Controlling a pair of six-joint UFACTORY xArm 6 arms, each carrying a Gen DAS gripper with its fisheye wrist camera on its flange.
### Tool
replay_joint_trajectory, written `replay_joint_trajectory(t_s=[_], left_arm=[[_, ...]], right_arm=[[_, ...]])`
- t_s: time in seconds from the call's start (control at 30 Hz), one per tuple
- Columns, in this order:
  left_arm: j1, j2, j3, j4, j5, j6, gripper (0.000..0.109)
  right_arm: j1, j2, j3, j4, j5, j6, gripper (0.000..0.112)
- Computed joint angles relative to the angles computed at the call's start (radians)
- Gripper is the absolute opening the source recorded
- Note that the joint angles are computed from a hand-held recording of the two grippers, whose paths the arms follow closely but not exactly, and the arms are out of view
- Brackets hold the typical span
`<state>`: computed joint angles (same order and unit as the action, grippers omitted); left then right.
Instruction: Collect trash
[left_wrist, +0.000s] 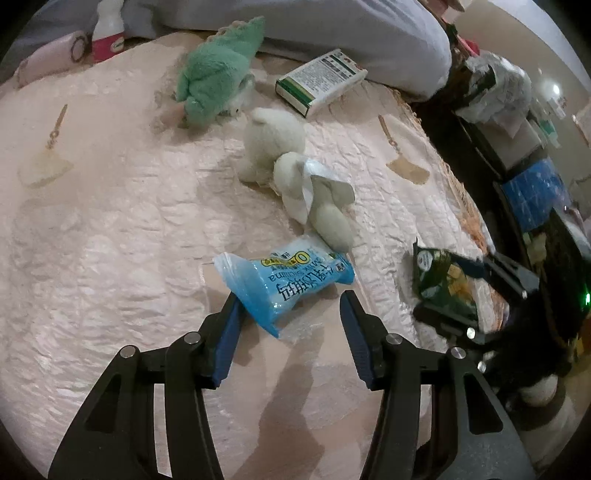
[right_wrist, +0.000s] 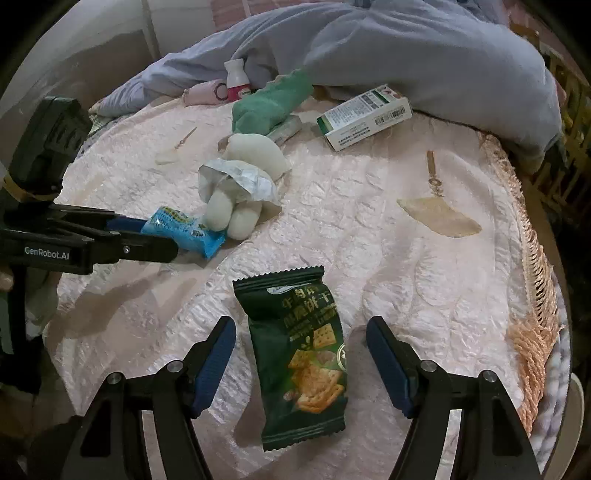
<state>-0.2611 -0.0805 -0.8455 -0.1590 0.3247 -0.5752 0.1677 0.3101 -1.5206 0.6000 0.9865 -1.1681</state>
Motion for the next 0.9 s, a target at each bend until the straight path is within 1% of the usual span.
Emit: replay_joint_trajectory(t_s=[0.03,0.07,0.1,0.17,0.23,0.33,0.4,0.57,0.63,0.73,0.9], left_arm=[[-0.002,0.001,0.004,-0.003,-0.015,-0.010,0.040],[-0.004,0.006,0.003,-0.010,-0.027,-0.021,0.020],[-0.005,0.007,0.002,-0.003,-0.031,-0.039,0.020],[-0.006,0.001,0.007,0.043,-0.045,-0.110,0.019],[-0.010,-0.013,0.012,0.101,-0.047,-0.175,0.018],[-0.020,-0.033,0.017,0.151,-0.041,-0.219,0.017],[-0.029,-0.055,0.023,0.210,-0.035,-0.269,0.015],[-0.063,-0.096,0.018,0.284,-0.015,-0.303,0.015],[-0.077,-0.101,-0.001,0.318,0.005,-0.317,0.015],[-0.096,-0.084,-0.049,0.354,0.035,-0.332,0.015],[-0.130,-0.013,-0.156,0.390,0.078,-0.332,0.015]], right_arm=[[0.000,-0.008,0.014,0.007,-0.014,-0.009,0.070],[-0.001,-0.018,0.032,0.016,-0.030,-0.018,0.060],[-0.002,-0.026,0.046,0.019,-0.045,-0.020,0.044],[-0.012,-0.034,0.051,0.028,-0.039,-0.017,0.036],[-0.027,-0.043,0.053,0.044,-0.023,-0.022,0.035],[-0.046,-0.069,0.072,0.055,-0.016,-0.039,0.035],[-0.058,-0.085,0.083,0.064,-0.012,-0.048,0.035],[-0.089,-0.122,0.099,0.101,0.013,-0.070,0.035],[-0.102,-0.129,0.098,0.110,0.025,-0.071,0.035],[-0.120,-0.141,0.100,0.123,0.032,-0.076,0.035],[-0.159,-0.155,0.096,0.140,0.035,-0.083,0.035]])
